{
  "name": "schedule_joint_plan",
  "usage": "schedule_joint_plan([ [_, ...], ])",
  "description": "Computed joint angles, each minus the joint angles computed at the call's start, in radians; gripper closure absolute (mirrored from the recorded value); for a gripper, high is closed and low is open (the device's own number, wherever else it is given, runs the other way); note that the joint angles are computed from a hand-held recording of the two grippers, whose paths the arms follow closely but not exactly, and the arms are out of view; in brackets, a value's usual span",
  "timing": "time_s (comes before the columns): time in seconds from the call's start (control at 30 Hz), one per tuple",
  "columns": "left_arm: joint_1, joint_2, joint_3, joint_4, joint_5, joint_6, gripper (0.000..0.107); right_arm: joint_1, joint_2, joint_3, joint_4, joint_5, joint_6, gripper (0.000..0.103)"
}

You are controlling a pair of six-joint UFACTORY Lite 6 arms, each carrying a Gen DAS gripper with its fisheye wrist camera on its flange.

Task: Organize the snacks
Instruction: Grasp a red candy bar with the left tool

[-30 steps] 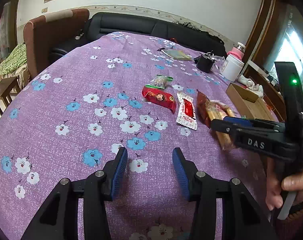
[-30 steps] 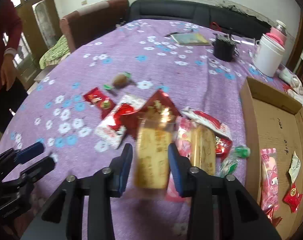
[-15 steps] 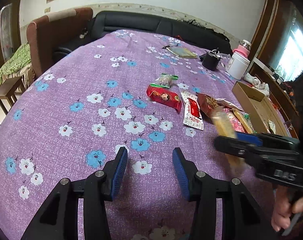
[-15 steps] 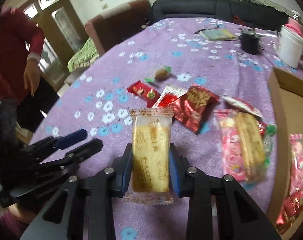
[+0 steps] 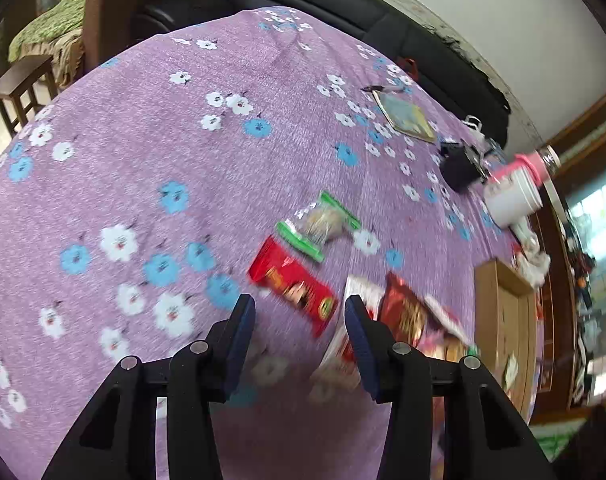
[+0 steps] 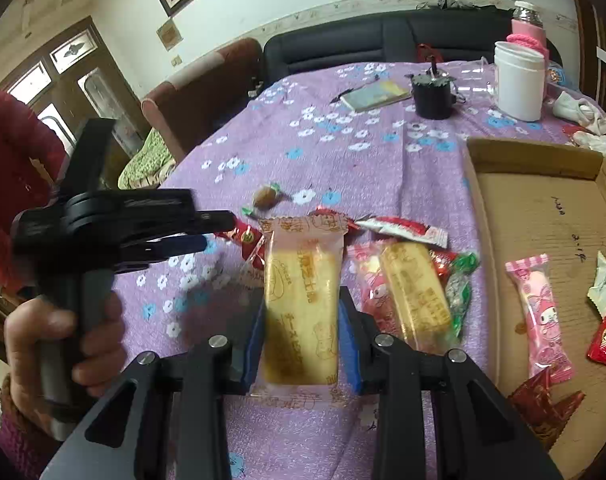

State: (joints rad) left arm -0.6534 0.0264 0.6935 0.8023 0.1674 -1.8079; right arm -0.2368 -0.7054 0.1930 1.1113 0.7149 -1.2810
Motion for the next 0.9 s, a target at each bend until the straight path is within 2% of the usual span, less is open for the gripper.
schedule_joint_plan([
  [0.13,-0.01,0.154,0.125,-0.038,0.046,-0.008,0.058,-0.029,0.002,0.004,0.008,0.022,-0.018,0.07],
  [0.23,-0.05,0.244,0.223,0.049,0.158,-0.07,0.058,-0.052,-0.007,0.002,0.005,0.04,-0.024,0.07],
  [0.27,-0.061,0.264,0.247,0.059,0.188,-0.054,0.063,-0.065,-0.006,0.002,0.004,0.05,-0.03,0.07],
  [0.3,-0.074,0.282,0.264,0.087,0.224,-0.054,0.074,-0.071,-0.005,0.004,0.004,0.053,-0.032,0.071],
  [0.33,-0.081,0.283,0.255,0.14,0.232,-0.071,0.076,-0.078,-0.001,0.007,0.005,0.056,-0.038,0.071],
  [0.4,-0.083,0.242,0.184,0.276,0.207,-0.157,0.083,-0.094,0.003,0.009,0.004,0.069,-0.047,0.071],
  [0.47,-0.069,0.154,0.063,0.465,0.136,-0.296,0.083,-0.094,0.002,0.008,0.001,0.072,-0.045,0.071],
  [0.57,-0.078,0.005,-0.121,0.765,0.086,-0.575,0.083,-0.061,-0.003,0.003,-0.001,0.061,-0.03,0.071],
  [0.63,-0.118,-0.093,-0.236,0.949,0.096,-0.78,0.083,-0.029,-0.024,-0.007,-0.006,0.048,-0.013,0.071],
  [0.67,-0.154,-0.139,-0.289,0.99,0.121,-0.84,0.083,0.001,-0.034,-0.015,-0.007,0.028,-0.002,0.07],
  [0.73,-0.224,-0.168,-0.328,0.965,0.18,-0.856,0.083,0.065,-0.039,-0.031,-0.005,-0.021,0.016,0.071],
  [0.9,-0.303,-0.099,-0.287,0.889,0.282,-0.836,0.083,0.241,-0.007,-0.063,0.019,-0.174,0.049,0.071],
])
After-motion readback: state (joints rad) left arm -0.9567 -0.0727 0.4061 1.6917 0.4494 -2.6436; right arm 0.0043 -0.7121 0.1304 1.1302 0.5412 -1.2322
